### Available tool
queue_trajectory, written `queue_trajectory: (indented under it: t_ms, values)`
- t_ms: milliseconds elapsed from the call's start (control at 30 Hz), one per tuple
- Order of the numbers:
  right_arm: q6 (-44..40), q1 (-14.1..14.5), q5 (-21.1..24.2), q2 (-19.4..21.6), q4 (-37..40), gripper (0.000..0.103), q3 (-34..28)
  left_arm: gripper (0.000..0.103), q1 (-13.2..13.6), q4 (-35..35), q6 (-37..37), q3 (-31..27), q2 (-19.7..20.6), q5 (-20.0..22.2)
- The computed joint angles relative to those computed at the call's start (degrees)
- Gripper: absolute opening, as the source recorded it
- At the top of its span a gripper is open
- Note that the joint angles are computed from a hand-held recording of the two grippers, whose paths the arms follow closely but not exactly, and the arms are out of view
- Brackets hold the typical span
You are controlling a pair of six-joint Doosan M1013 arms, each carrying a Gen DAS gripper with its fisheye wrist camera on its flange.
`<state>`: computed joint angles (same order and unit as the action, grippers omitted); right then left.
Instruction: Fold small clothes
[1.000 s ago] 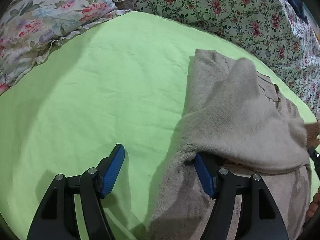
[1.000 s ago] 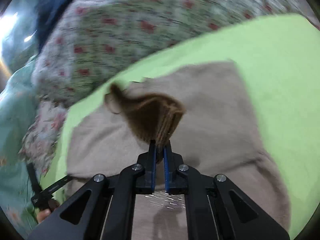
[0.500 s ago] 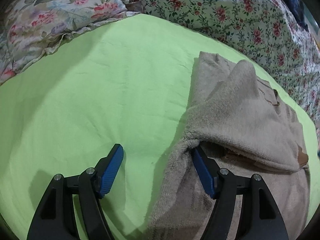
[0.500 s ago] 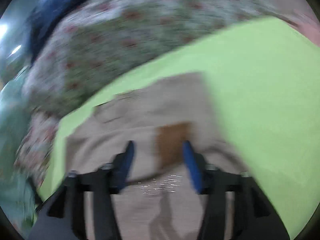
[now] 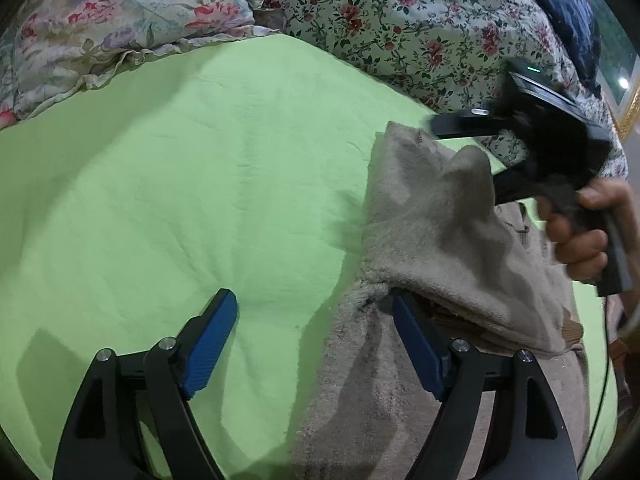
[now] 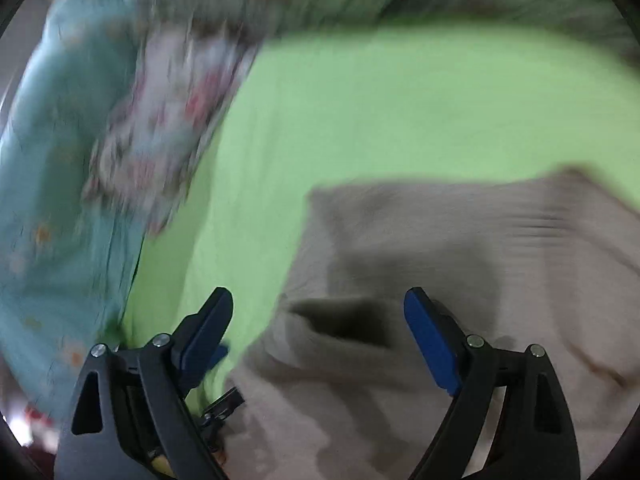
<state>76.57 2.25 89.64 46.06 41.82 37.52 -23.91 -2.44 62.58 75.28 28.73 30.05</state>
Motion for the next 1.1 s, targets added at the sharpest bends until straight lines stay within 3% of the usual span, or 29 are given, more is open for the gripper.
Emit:
queue_trajectory:
  t_ms: [100, 267, 400, 500, 700, 833, 900, 967, 1000, 1100]
  values:
    - [0.5, 1.3, 6.1, 4.7, 6.0, 0.089, -6.9, 0.083, 0.6, -5.0, 3.2, 1.4, -0.6, -2.6]
    - [0.0, 1.1, -6.8, 2.6, 19.0, 0.093, 0.4, 0.083, 2.1, -18.9, 13.2, 3.9, -1.4, -6.6]
    - [-0.7, 0.2, -14.9, -0.5, 22.7, 0.091, 7.2, 0.083, 2.0, -17.7, 12.4, 3.6, -1.3, -6.1]
    - [-2.5, -0.8, -20.6, -5.3, 16.4, 0.092, 12.6, 0.084, 1.9, -16.3, 11.5, 3.2, -1.2, -5.5]
    - [-7.2, -5.7, -36.4, -19.8, 8.3, 0.092, 32.1, 0.084, 1.9, -14.9, 10.5, 1.9, -0.8, -3.1]
    - [-3.2, -9.5, -48.2, -29.4, -0.2, 0.092, 44.9, 0.085, 2.0, -14.5, 11.0, -1.5, 0.3, 2.8]
    - [3.5, -10.6, -54.0, -33.5, -8.3, 0.091, 50.5, 0.085, 2.1, -15.9, 12.1, -2.9, 0.9, 4.5]
    - [10.4, -11.8, -56.0, -35.6, -14.8, 0.088, 53.5, 0.085, 2.2, -15.2, 11.2, -4.9, 1.9, 6.4]
    - [12.8, -12.4, -55.5, -36.0, -17.4, 0.079, 54.1, 0.085, 2.0, -14.1, 10.3, -5.8, 2.3, 7.0]
    - [16.6, -12.5, -52.4, -35.2, -23.8, 0.065, 53.4, 0.084, 0.7, -3.7, 4.7, -10.2, 4.6, 12.2]
